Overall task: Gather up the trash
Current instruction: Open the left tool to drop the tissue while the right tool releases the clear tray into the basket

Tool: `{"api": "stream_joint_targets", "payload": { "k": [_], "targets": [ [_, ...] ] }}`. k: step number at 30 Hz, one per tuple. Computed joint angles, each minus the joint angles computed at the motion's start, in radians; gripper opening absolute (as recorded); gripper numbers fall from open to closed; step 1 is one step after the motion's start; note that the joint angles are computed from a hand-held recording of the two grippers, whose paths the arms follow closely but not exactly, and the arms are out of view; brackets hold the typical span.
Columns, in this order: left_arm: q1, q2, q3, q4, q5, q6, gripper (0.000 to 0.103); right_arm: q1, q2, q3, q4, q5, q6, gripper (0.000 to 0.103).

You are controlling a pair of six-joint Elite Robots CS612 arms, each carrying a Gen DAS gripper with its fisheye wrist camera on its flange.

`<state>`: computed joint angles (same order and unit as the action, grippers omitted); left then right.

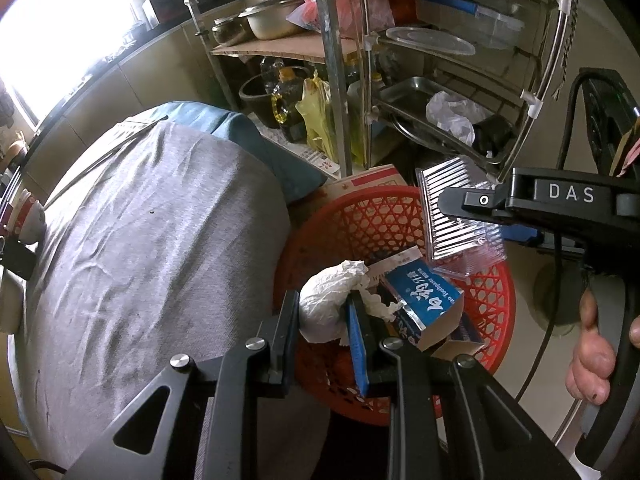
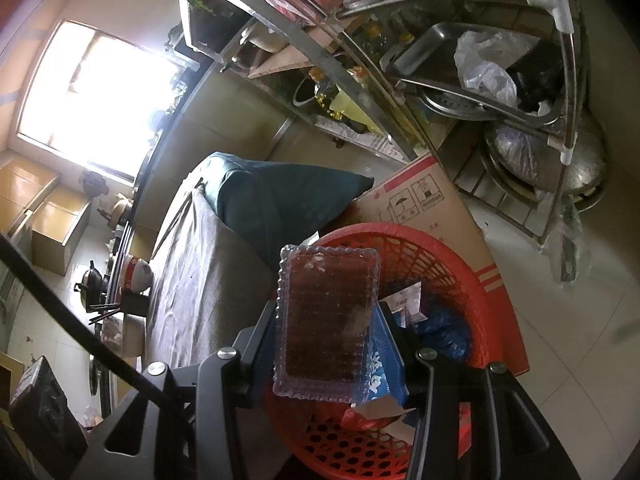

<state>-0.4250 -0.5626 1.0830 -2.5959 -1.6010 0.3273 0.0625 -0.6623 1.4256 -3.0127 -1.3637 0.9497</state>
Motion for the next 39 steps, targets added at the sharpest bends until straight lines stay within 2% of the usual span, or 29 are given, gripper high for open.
{"api": "stream_joint_targets", "payload": {
  "k": [23, 30, 31, 33, 39],
  "targets": [
    [0.0, 0.023, -0.032, 0.038, -0.007, 0.002, 0.025, 0.002, 0.012, -0.024, 0.042, 0.002, -0.012, 0.051],
    [0.0, 0.02, -0.023, 0.019, -0.015, 0.025, 0.028, -0.003, 0.009, -0.018, 0.05, 0.016, 0.032, 0.053],
    [-0.001, 0.018, -0.022, 0.017, -0.012, 0.027, 0.03, -0.004, 0.009, -0.016, 0.047, 0.021, 0.041, 0.054],
    [0.0, 0.016, -0.018, 0.015, -0.013, 0.029, 0.046, -0.004, 0.008, -0.014, 0.044, 0.024, 0.051, 0.058],
    [0.005, 0.002, 0.001, -0.015, -0.023, 0.018, 0.059, -0.003, -0.003, -0.002, 0.033, 0.014, 0.063, 0.06]
  ]
}}
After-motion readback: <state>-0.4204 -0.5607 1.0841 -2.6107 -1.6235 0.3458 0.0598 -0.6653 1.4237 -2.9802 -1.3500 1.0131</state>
